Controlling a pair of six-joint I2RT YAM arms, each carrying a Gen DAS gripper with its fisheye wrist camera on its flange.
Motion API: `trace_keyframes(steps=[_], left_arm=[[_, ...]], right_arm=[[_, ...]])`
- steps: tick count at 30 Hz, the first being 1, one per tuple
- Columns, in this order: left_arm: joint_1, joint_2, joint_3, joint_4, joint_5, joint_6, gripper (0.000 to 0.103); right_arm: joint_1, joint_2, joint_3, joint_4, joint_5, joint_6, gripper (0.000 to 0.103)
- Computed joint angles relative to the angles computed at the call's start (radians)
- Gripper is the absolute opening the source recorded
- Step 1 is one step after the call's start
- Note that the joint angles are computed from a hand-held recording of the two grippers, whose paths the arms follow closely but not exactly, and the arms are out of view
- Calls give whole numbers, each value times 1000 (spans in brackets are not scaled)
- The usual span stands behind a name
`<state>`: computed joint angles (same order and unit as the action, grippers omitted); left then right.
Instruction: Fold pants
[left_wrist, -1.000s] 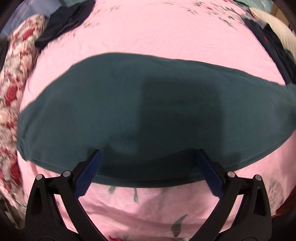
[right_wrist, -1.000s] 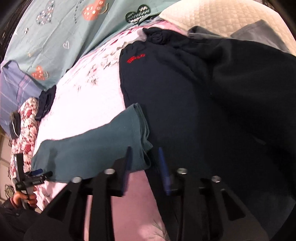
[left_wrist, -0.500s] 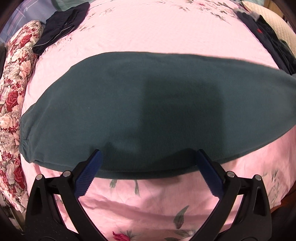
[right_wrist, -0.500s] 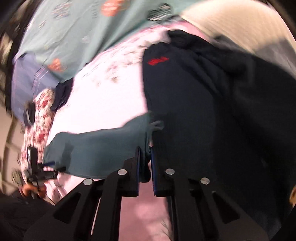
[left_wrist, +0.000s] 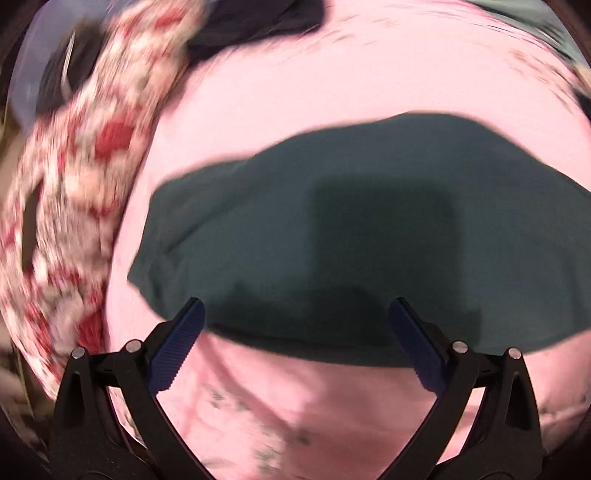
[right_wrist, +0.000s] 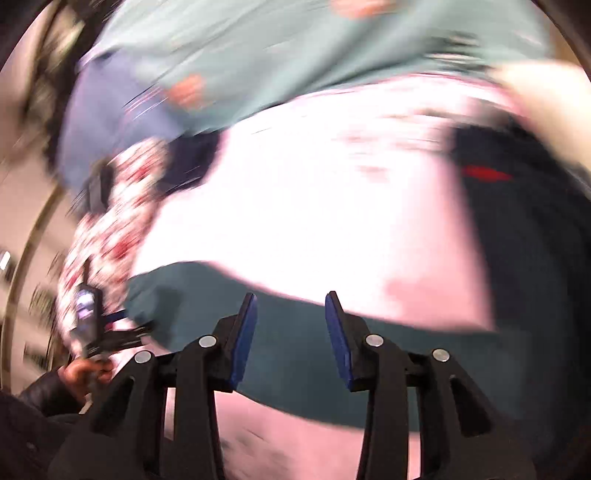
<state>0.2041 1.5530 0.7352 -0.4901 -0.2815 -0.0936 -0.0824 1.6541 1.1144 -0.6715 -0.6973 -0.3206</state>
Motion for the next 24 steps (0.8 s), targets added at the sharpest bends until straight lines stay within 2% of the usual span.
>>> trace_keyframes(steps=[2, 5, 8, 9, 13, 15, 16, 19, 21, 24], left_arm=[[80, -4, -2, -6, 97, 57, 101], [96, -89, -20, 21, 167, 91, 101], [115, -64, 26, 53, 252, 109, 101], [99, -56, 30, 55, 266, 101, 101], [152, 102, 75, 128, 309, 218, 101], [177, 146, 85, 139, 329, 252, 101], [188, 160, 83, 144, 346, 268, 101], [186, 121, 25, 195, 357, 306, 101], [185, 107, 5, 206, 365, 310, 101], [188, 113, 7, 210, 373, 318, 101]], right_arm=[[156, 49, 41, 64, 6, 69, 39], [370, 228, 199, 121, 45, 129, 39], [524, 452, 425, 62, 105, 135, 39], [572, 533, 513, 38, 160, 131, 39], [658, 691, 697, -70, 255, 108, 39], [660, 708, 741, -170, 229, 42, 39], [646, 674, 713, -215, 197, -6, 39], [638, 643, 707, -330, 138, -115, 39], [622, 631, 703, -323, 134, -87, 39], [601, 652, 744, -246, 159, 45, 39]])
